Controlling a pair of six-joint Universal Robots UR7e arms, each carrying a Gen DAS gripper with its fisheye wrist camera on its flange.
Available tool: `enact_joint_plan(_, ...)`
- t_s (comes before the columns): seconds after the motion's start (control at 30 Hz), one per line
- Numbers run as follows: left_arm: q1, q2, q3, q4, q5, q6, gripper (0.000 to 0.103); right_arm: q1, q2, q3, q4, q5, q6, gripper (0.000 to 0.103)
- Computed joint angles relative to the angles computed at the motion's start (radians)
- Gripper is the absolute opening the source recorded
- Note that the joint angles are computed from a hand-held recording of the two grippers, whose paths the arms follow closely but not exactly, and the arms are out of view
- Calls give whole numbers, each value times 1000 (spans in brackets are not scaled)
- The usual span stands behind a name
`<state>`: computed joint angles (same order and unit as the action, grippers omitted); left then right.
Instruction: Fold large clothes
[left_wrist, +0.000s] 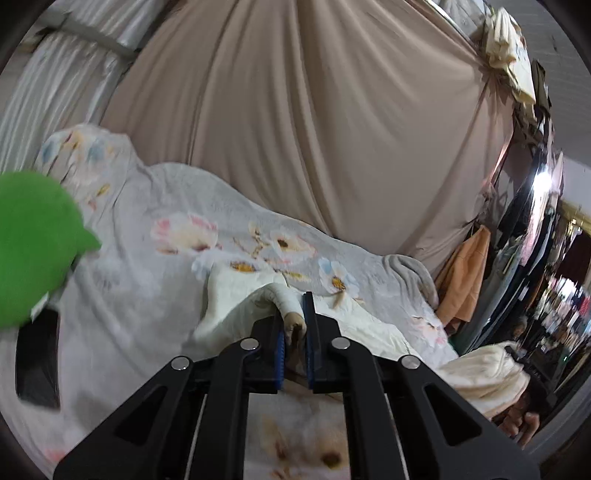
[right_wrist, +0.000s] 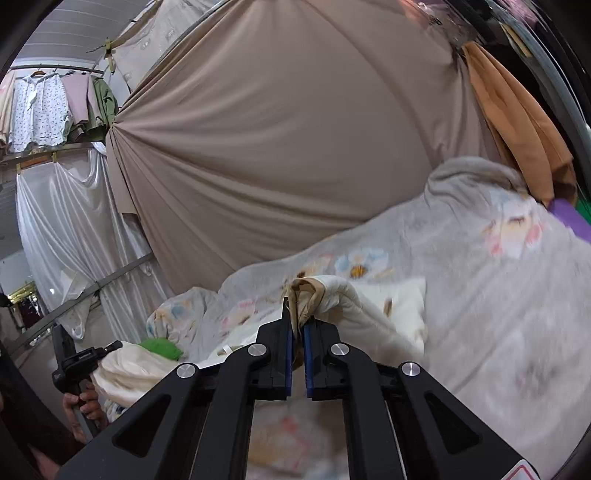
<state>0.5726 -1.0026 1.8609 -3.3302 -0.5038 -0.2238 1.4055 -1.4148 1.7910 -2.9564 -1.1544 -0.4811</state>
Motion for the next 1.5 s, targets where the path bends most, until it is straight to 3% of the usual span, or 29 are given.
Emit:
enact_joint_plan(0.17, 169, 196, -422, 320, 7, 48, 8, 76, 303, -370, 113, -202, 51, 5)
enact_joint_plan(0.4, 391, 470, -923, 848, 27, -179, 14, 100, 733, -945, 382, -449, 140, 8)
enact_joint_plan(0.47, 432, 515, -979, 875, -6, -176, 17, 90, 811, -1054, 445, -485, 154, 9)
enact_joint_plan(0.53, 445, 522, -965, 795, -26, -130, 17, 70, 845, -1111, 499, -447, 179, 9)
enact_joint_plan(0.63, 442, 477, -891, 702, -81, -101, 22, 41, 804, -1064, 498, -324, 193, 19)
enact_joint_plan(0.7, 429, 426, -805, 580, -129, -69, 36, 27, 730, -950, 396, -257, 197, 35)
enact_joint_plan(0.73, 411, 398, -749, 475, -107, -25, 61, 23, 691, -884, 319, -237, 190, 49)
enact_joint_plan(0.77, 384, 389, -721, 371, -43, 39, 82, 19, 650, -817, 243, -215, 181, 52)
enact_joint_plan(0.83, 330, 388, -699, 161, 43, 230, 87, 24, 580, -705, 138, -207, 147, 52)
enact_joint_plan(0.9, 297, 403, -706, 19, 62, 398, 87, 47, 526, -613, 96, -211, 74, 52)
enact_joint_plan(0.97, 268, 412, -713, 43, 41, 425, 87, 98, 501, -537, 111, -256, -45, 50)
enact_joint_plan(1.03, 254, 444, -739, 176, 6, 395, 87, 147, 497, -475, 140, -287, -149, 47)
enact_joint_plan(1.13, 256, 543, -822, 397, -14, 374, 87, 202, 523, -413, 214, -330, -275, 35)
enact_joint_plan(1.27, 284, 610, -850, 640, -26, 262, 81, 228, 562, -363, 231, -449, -379, 17)
enact_joint_plan(1.37, 295, 600, -787, 550, 19, 303, 83, 206, 558, -322, 87, -539, -435, 13)
enact_joint_plan(1.5, 309, 502, -649, 475, 82, 250, 85, 116, 503, -332, 49, -570, -310, 11)
